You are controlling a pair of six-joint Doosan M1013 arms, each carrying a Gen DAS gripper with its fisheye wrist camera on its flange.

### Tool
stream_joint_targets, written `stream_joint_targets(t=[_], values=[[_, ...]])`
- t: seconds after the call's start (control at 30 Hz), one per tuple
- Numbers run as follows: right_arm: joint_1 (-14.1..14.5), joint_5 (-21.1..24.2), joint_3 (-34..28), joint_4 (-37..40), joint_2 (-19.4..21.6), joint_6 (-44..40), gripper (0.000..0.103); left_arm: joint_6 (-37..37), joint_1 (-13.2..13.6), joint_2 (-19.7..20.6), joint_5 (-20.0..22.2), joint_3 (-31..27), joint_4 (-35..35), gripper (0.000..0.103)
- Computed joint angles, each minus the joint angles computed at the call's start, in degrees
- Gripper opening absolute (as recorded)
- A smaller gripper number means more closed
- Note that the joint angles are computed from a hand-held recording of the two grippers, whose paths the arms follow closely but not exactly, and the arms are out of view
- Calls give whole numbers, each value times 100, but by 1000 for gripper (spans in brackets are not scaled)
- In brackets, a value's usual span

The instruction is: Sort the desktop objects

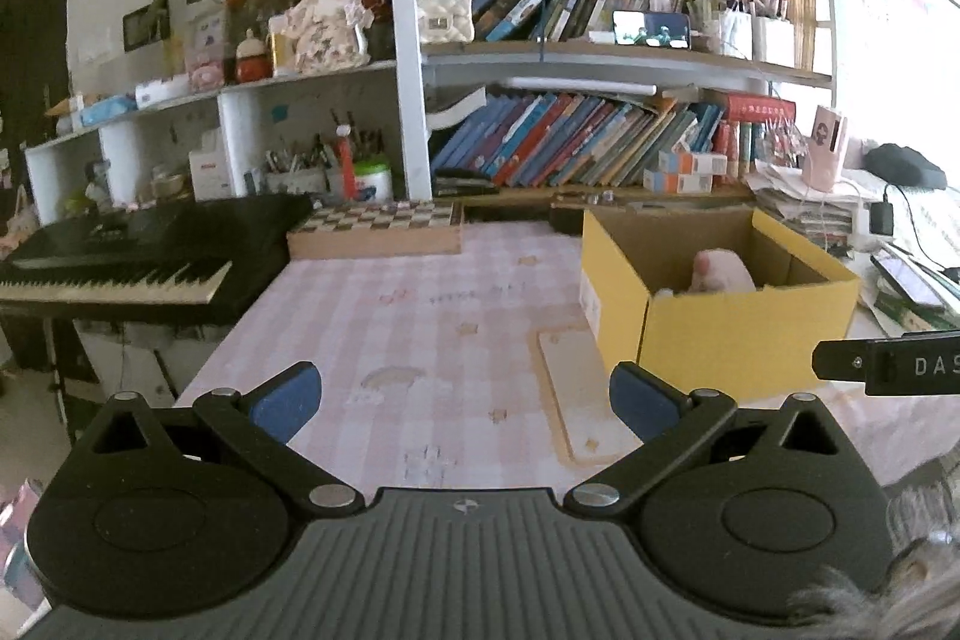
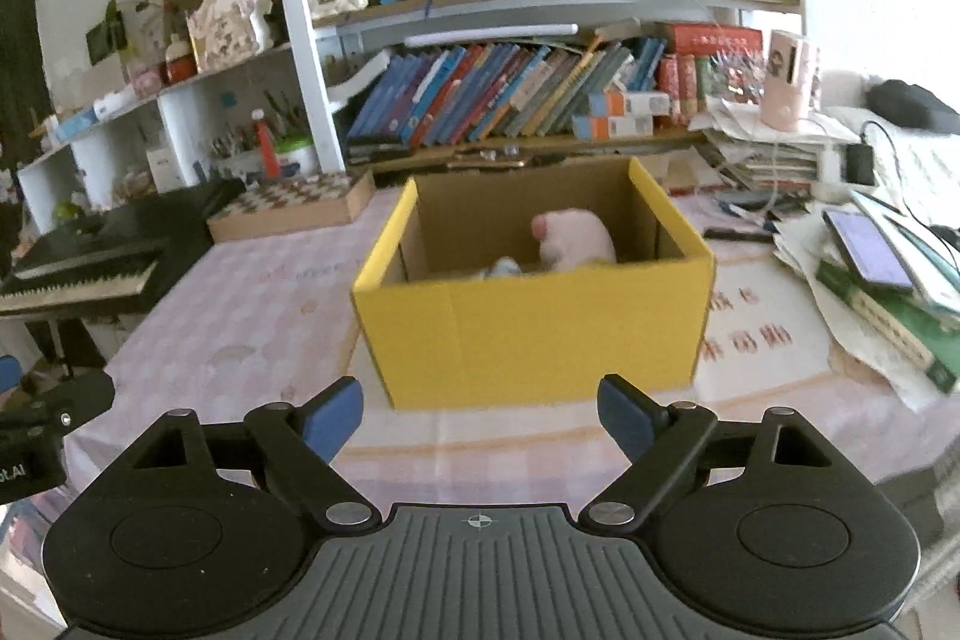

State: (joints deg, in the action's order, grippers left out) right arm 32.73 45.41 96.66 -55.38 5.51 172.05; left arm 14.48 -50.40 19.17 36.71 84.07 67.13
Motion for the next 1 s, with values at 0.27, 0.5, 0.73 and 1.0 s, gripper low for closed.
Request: stream_joint_targets(t=[0.27,0.5,0.73,1.0], values=[[509,586,79,66,55,294,90,-284,-138,-278,124,530,-37,103],[659,780,-1,95,124,330,95,-258,-84,-387,20,687,-81,103],[732,888,-103,192,215,177,97,-133,-48,-441,-38,754,-163,103],[747,924,-166,295,264,45,98,70,-10,-425,-29,707,-371,103]])
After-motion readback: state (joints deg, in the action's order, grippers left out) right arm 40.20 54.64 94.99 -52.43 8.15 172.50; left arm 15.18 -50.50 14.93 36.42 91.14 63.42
